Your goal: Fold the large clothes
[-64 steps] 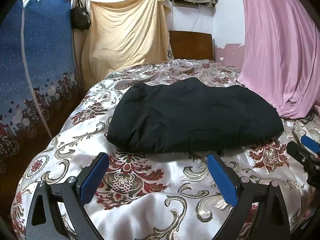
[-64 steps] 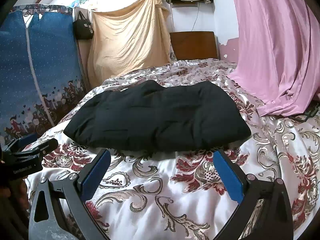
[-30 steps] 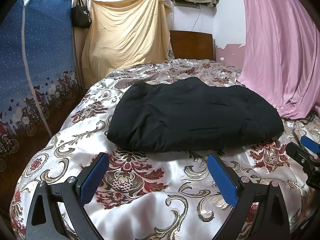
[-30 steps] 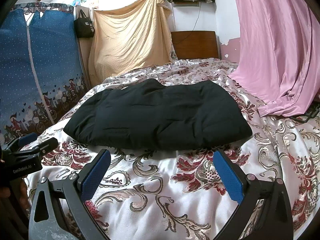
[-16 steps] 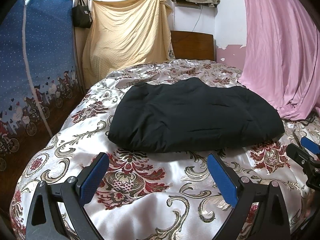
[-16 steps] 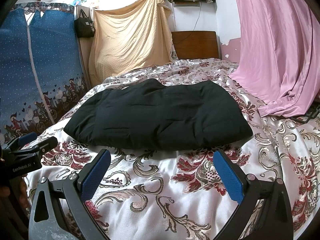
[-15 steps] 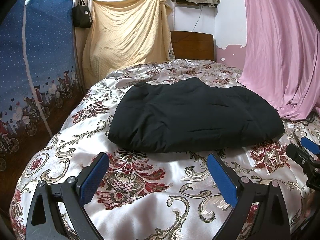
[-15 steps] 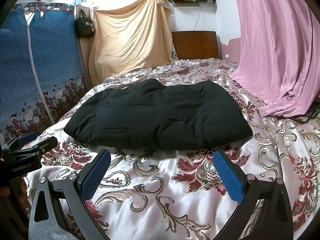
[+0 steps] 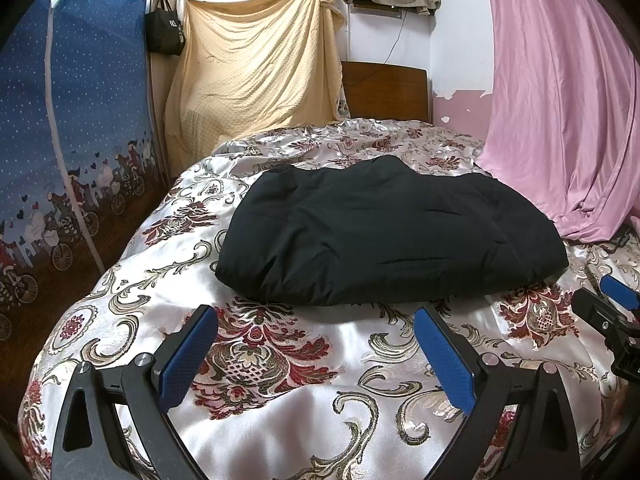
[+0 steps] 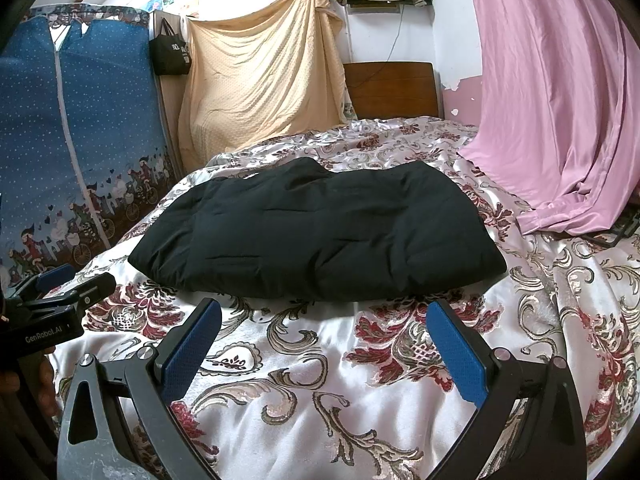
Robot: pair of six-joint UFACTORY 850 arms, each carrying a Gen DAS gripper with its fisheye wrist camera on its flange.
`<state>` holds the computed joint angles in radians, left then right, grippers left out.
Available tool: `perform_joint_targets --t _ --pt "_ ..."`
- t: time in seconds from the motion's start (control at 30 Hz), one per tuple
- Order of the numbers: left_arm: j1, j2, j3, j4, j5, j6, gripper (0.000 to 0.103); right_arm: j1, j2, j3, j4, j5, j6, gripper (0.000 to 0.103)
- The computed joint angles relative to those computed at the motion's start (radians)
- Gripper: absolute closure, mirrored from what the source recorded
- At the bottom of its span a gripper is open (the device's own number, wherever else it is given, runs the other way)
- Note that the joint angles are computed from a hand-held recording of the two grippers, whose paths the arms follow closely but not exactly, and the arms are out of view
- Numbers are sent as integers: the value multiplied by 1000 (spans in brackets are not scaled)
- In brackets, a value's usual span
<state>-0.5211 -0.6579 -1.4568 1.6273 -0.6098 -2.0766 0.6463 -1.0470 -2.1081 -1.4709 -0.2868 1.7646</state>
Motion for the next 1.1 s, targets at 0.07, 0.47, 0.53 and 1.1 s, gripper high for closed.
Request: perform_joint_targets --t 0.07,0.47,0.53,1.1 --pt "0 0 0 0 0 0 4 0 0 0 -1 -1 1 2" --pt "0 2 2 1 1 -1 4 1 -1 -1 -2 -2 3 2" --pt "0 2 2 2 1 -3 4 0 0 0 3 0 -2 2" --pt "-8 6 12 50 10 -94 4 1 0 0 1 -2 0 2"
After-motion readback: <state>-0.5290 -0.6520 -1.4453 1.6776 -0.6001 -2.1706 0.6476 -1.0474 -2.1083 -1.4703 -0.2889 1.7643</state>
